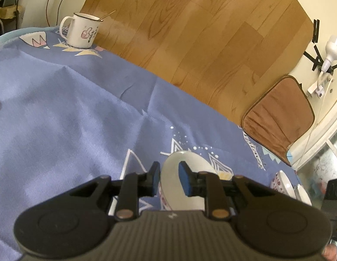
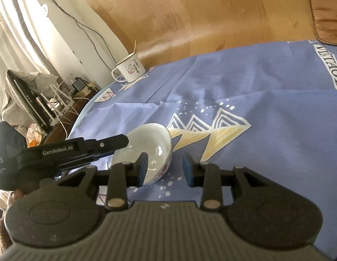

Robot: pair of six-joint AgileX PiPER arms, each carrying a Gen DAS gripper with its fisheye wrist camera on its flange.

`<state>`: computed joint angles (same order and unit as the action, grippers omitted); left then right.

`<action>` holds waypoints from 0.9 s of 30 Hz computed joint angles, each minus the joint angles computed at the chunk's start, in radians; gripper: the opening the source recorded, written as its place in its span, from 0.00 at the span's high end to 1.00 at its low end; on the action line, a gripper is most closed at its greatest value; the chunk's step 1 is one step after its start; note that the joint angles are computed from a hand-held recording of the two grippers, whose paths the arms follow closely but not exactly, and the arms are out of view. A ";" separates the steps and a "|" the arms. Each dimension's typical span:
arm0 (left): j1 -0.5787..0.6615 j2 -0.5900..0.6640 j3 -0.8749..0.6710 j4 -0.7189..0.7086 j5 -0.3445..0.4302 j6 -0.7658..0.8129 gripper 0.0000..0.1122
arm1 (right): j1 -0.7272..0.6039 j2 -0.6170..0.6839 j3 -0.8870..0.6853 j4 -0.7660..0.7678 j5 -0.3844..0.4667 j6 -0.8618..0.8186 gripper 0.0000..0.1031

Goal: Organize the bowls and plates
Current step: 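Grasp a white bowl with the left tool while the right tool carries its bowl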

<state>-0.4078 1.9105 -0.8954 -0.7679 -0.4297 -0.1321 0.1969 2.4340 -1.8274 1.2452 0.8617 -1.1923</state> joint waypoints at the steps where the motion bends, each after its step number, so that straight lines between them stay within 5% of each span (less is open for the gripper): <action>1: -0.003 0.004 -0.003 -0.011 0.004 0.004 0.83 | 0.003 0.007 -0.013 -0.012 0.003 0.013 0.63; 6: -0.006 0.039 -0.023 -0.028 0.033 0.010 0.83 | 0.023 0.043 -0.075 -0.071 0.021 0.078 0.63; 10: -0.006 0.061 -0.014 0.062 0.011 -0.094 0.91 | 0.030 0.097 -0.166 -0.147 0.080 0.196 0.77; 17: -0.038 0.029 -0.033 -0.007 -0.022 0.013 0.92 | 0.028 -0.011 0.025 -0.015 -0.032 -0.034 0.81; 27: -0.054 0.176 -0.416 -0.117 0.182 0.308 0.91 | -0.077 -0.093 0.177 0.238 -0.144 -0.254 0.82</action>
